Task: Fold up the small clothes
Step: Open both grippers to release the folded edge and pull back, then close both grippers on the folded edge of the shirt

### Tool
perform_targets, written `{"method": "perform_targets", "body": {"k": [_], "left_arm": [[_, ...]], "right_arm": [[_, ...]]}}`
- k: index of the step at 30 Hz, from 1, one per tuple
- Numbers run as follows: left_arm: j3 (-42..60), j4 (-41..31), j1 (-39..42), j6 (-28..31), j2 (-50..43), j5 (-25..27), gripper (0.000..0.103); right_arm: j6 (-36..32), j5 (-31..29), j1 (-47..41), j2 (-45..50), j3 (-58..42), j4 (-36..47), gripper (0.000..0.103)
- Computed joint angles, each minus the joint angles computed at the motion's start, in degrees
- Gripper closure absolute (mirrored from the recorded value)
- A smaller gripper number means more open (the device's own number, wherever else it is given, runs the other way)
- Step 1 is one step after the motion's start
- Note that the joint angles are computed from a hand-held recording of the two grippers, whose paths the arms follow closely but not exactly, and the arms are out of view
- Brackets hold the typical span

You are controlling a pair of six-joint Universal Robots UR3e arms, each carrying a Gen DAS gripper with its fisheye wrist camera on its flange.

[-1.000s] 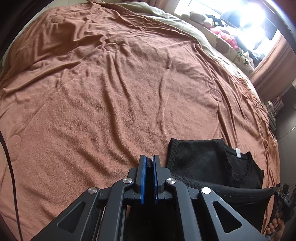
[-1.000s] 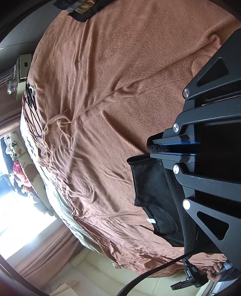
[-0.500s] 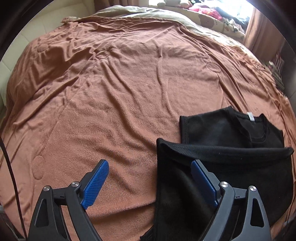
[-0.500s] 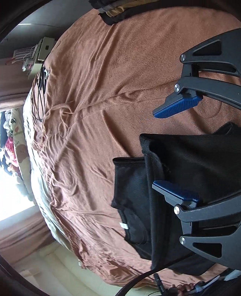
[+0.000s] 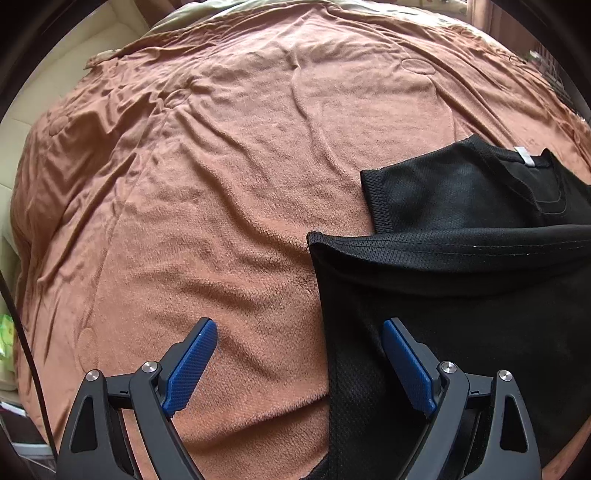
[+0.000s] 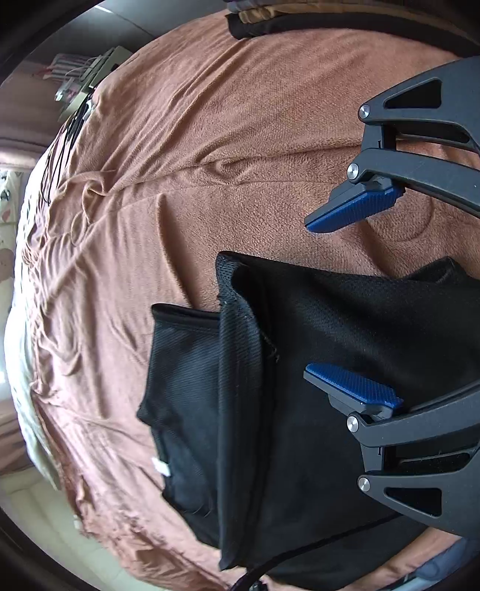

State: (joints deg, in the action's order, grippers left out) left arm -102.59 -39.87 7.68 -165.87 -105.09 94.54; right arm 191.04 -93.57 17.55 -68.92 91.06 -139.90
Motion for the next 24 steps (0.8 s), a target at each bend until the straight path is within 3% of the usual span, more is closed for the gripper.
{"method": "perform_targets", "body": {"k": [22,24], "left_arm": [[18.9,-0.2,-2.0,-4.2,-16.2,5.8,0.012],[18.0,0.5,-1.6,-4.7,-15.3,5.2,0.015]], "right_arm": [[1.8,-5.4,-0.6,17.5,-21.7,1.7,0.032],[2.6,-4.3,-0.9,16.6,-20.1,0.0,0.036]]}}
